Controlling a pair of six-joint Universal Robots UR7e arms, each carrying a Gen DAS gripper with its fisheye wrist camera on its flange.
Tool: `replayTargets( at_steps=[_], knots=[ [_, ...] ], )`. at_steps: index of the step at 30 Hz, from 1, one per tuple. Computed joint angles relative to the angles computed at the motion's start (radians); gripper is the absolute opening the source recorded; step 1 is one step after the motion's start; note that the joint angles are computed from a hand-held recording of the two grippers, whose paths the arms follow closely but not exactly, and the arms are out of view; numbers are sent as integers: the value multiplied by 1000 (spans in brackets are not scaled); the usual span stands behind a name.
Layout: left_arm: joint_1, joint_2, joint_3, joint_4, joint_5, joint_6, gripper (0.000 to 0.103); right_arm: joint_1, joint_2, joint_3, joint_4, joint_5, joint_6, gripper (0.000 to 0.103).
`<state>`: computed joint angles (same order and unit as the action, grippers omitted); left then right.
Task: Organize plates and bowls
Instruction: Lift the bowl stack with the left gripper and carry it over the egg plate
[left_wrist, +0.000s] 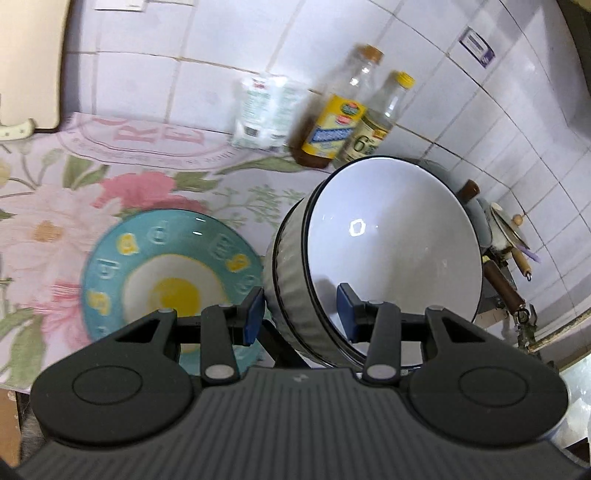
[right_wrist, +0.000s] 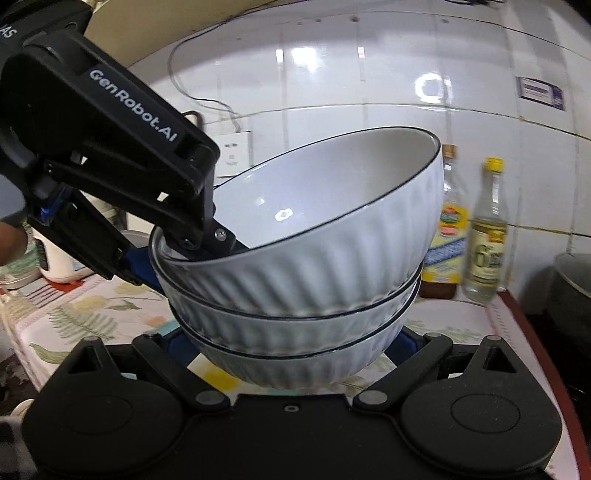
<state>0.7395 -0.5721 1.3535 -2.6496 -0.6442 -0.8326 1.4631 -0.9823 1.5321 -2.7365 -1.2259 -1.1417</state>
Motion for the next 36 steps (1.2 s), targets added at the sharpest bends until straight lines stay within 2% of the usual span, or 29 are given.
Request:
replayTargets(
  at_steps=[8, 14, 21, 36],
  knots=[
    [-10, -109, 138, 23, 57, -88, 41, 46, 14, 21, 33, -17, -4, 100],
    [6, -146, 204, 1, 55, -124, 41, 65, 41, 4, 86, -49, -33, 100],
    [37, -149, 241, -51, 41, -146, 41, 76, 96, -42, 121, -100, -44, 100],
    [104, -117, 263, -194, -18, -95, 41, 86, 148, -67, 113, -213, -38, 100]
  ],
)
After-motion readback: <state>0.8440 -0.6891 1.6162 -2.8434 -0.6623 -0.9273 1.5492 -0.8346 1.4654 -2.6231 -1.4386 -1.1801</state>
